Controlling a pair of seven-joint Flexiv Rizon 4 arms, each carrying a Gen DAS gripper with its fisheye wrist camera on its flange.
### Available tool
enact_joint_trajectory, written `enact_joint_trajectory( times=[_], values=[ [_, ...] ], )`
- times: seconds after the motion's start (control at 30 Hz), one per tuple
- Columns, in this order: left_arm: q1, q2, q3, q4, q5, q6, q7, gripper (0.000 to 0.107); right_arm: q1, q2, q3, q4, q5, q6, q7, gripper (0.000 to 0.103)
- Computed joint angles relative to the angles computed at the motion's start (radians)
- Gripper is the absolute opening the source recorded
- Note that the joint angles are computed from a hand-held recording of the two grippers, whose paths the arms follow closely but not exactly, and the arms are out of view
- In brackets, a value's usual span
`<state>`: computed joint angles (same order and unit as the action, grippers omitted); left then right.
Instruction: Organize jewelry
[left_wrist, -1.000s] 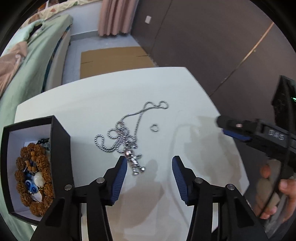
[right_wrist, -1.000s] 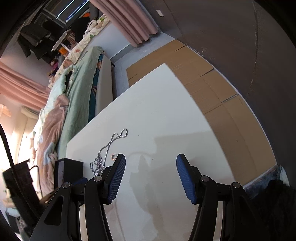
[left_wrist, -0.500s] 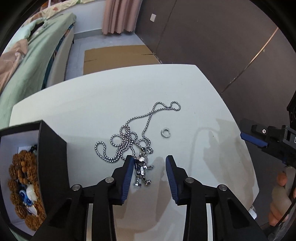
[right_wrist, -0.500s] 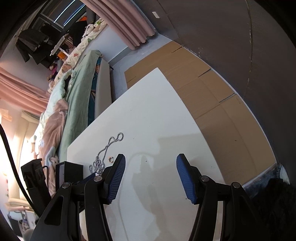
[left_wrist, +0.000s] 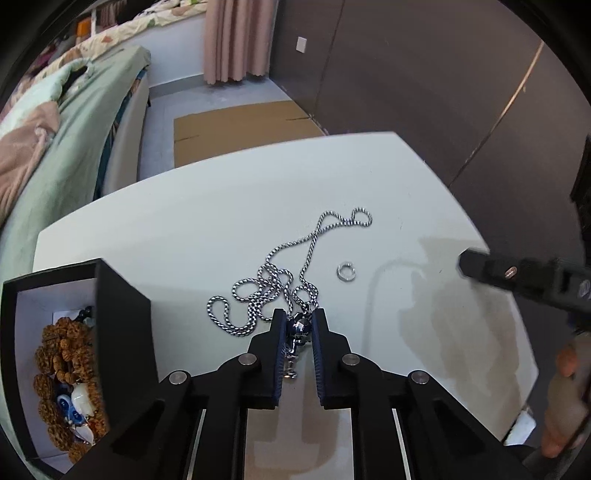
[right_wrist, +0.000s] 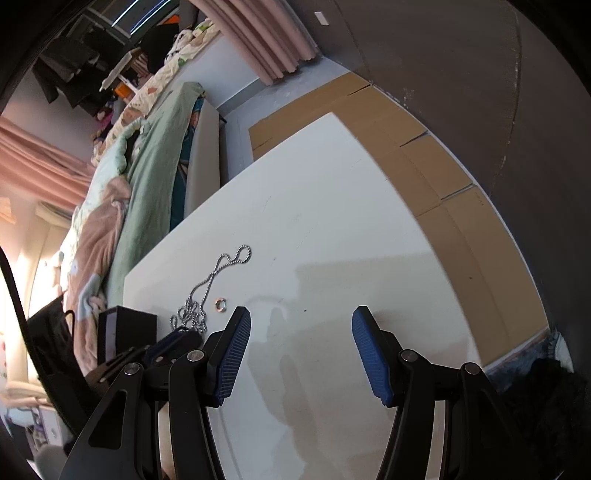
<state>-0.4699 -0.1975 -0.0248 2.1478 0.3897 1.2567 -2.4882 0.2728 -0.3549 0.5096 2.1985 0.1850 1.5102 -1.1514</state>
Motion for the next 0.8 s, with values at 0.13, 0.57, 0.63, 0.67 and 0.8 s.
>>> enact_joint_trajectory(
  times=[0.13,0.57,0.63,0.67,0.8],
  values=[
    [0.006,0.064,0.016,0.022,0.042,0.03,-0.043,0.014,0.051,-0.007,-0.031,-0.004,-0.042,0.005,0.01,0.059],
    [0.145,0.221,-0.046,0.129,0.077,0.137,-0.095,0.014,0.176,-0.07,-0.116,-0.07,-0.177,-0.037,0.084,0.042],
    [0.162,0.234,-0.055,0.143,0.072,0.148,-0.091,0.014,0.192,-0.08,-0.131,-0.085,-0.205,-0.045,0.095,0.039],
    [0.17,0.24,-0.06,0.15,0.069,0.153,-0.089,0.014,0.21,-0.083,-0.149,-0.091,-0.225,-0.053,0.107,0.038],
    [0.2,0.267,-0.073,0.179,0.054,0.173,-0.082,0.014,0.29,-0.075,-0.232,-0.083,-0.321,-0.07,0.17,0.036]
  ],
)
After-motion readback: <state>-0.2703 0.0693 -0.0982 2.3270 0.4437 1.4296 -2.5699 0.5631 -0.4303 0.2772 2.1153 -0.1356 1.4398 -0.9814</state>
